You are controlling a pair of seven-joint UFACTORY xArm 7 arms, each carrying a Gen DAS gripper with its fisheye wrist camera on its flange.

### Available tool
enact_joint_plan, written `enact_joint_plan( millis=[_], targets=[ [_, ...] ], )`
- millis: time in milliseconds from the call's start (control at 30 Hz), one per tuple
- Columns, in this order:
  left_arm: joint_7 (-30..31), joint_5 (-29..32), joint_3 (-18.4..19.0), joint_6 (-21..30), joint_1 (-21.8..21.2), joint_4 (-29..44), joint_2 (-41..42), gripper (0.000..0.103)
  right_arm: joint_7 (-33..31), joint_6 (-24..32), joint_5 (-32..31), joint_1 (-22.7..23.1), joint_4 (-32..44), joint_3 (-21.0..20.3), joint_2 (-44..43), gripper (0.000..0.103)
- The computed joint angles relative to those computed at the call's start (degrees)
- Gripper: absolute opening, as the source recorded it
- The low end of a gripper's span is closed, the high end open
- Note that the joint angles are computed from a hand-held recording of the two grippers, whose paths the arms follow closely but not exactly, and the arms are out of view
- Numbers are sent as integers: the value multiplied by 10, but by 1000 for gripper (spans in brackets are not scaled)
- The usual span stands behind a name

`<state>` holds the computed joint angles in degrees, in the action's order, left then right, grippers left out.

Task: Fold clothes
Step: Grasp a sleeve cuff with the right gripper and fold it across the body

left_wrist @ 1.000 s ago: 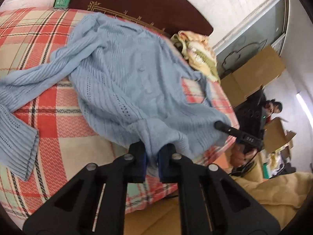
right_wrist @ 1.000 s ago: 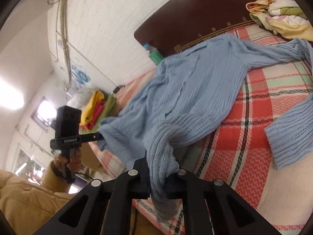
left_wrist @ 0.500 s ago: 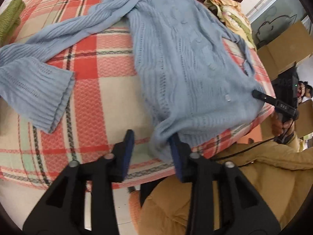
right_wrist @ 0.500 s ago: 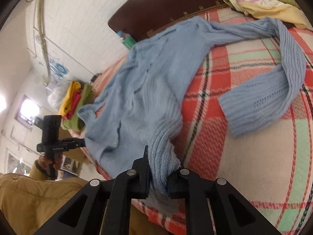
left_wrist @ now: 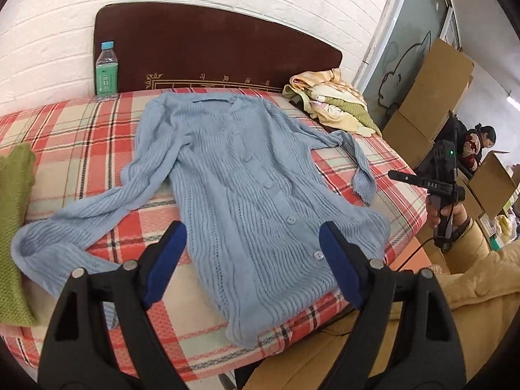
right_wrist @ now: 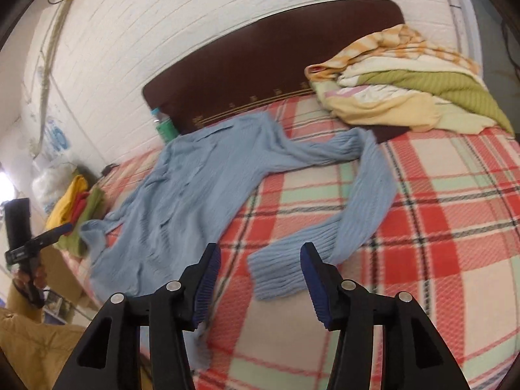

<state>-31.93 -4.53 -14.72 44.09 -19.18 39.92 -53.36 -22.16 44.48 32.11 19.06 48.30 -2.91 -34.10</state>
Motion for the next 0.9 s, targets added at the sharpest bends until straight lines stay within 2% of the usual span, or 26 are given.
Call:
enact_joint_plan(
  millis=[167, 333, 400, 433, 467, 500, 533, 600, 733, 900],
  targets=[
    [21, 9, -19, -66, -9, 38, 128, 84, 67, -37, -82, -47, 21, 45, 59, 56],
    [50, 13, -12, -104, -35, 82, 224, 84, 102, -57, -134, -56, 14, 59, 86, 56],
    [67, 0, 0, -118, -52, 93, 251, 84, 102, -57, -133, -50, 9, 52, 93, 55],
    [75, -6, 5, -121, -58, 100, 263, 84, 104, -67, -138, -51, 4, 53, 93, 45],
    [81, -10, 8, -122, -62, 106, 272, 84, 102, -71, -132, -48, 3, 46, 93, 23],
    [85, -12, 9, -122, -64, 111, 281, 84, 95, -67, -115, -41, 6, 34, 94, 11],
    [91, -18, 12, -122, -68, 116, 288, 84, 88, -63, -97, -36, 10, 23, 94, 8],
    [102, -30, 18, -125, -74, 119, 295, 84, 67, -53, -50, -25, 18, -2, 92, 8],
    [116, -55, 29, -137, -79, 116, 300, 84, 7, -26, 85, -6, 39, -62, 70, 8],
    [138, -91, 47, -151, -85, 108, 298, 84, -54, 13, 234, 2, 64, -112, 39, 8]
  ],
)
